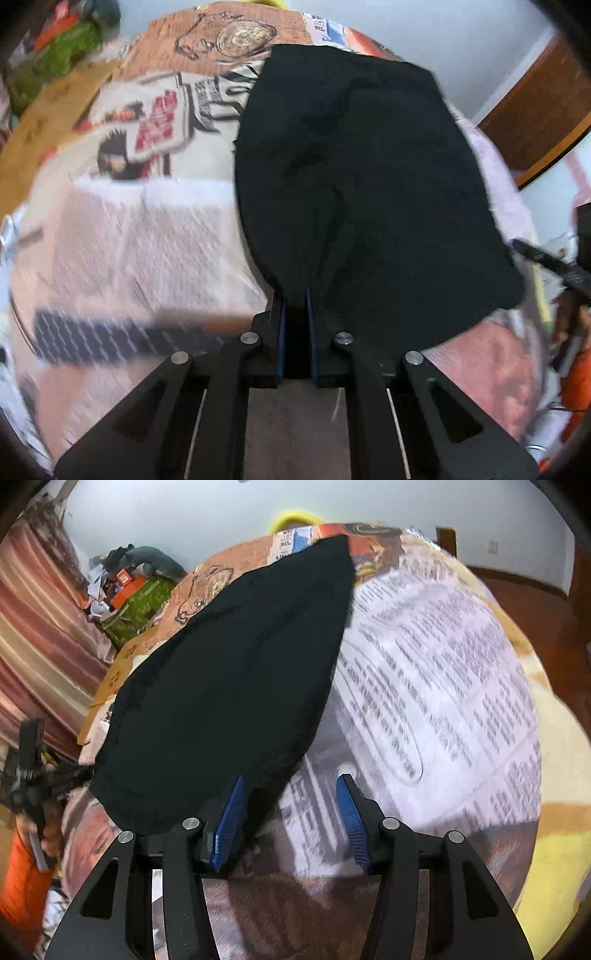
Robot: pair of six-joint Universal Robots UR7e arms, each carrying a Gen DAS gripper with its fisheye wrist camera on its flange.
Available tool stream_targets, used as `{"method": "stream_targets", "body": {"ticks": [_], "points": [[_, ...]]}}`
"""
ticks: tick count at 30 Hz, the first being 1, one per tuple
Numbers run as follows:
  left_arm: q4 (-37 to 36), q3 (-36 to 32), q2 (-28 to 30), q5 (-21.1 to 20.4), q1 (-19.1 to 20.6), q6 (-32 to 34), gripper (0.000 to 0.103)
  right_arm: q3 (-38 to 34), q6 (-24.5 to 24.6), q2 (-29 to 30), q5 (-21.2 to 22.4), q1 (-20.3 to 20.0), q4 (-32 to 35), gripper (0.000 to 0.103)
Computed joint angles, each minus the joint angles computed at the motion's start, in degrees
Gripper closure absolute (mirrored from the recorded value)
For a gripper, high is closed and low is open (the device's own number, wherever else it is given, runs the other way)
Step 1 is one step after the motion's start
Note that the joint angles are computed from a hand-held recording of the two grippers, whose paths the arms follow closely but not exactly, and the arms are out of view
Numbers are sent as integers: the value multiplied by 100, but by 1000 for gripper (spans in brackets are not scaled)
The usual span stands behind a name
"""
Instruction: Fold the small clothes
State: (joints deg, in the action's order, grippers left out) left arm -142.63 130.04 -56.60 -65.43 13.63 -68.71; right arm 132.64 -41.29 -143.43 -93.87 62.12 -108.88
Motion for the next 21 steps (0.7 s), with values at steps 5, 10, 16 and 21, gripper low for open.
{"method": "stream_targets", "body": {"ticks": [5,10,16,21], "points": [[-106,32,38,-32,-295,-182,93,218,-148,197,-623,443,-246,66],[91,33,-73,-3,-353,-345,90,291,-432,360,-909,757,-388,94],[1349,-31,-544,289,-573,-794,86,417,-895,357,-1446,1090,-749,98],[2021,-143,-913,688,-421,-1031,70,269,-649,530,-1662,1310,-762,98]]}}
